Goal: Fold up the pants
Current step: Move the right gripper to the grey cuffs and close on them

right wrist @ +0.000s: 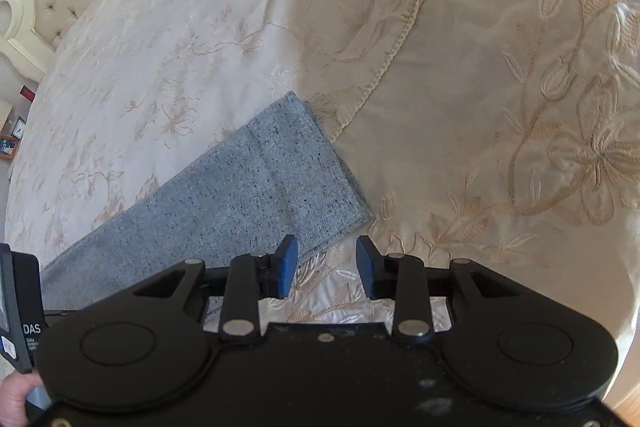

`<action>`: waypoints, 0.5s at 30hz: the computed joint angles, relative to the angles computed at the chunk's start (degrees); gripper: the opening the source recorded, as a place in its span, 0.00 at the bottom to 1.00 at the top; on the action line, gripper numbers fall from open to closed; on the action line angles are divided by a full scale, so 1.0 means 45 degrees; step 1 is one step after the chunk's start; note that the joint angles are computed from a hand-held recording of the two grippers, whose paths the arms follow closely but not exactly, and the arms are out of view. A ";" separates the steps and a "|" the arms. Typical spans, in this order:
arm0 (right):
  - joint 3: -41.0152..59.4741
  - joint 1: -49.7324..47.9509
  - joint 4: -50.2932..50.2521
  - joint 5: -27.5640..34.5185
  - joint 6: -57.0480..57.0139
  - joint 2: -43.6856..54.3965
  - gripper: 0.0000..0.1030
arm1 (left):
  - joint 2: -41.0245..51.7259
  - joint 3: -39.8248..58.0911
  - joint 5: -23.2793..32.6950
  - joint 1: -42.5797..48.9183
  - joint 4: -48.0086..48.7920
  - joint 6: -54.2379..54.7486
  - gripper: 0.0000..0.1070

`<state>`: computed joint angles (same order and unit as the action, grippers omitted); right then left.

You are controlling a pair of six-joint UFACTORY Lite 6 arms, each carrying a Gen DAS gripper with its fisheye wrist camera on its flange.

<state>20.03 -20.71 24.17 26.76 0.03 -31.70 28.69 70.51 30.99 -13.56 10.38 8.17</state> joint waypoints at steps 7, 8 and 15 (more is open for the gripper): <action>0.1880 -0.1144 0.2588 -0.0752 -0.4706 0.3714 0.36 | 0.0234 0.1580 0.1478 0.1571 -0.2097 0.1959 0.11; 0.2151 -0.1324 0.3147 -0.0785 -0.5522 0.4395 0.36 | 0.0307 0.1715 0.1434 0.1746 -0.1905 0.1840 0.11; 0.3775 -0.1826 0.5661 -0.0413 -0.9793 0.7974 0.37 | 0.2665 0.3833 0.1835 0.2702 -0.0839 0.0883 0.12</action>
<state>37.02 -28.93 49.64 24.90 -44.04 4.19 40.68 87.76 39.25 -1.40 6.61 12.14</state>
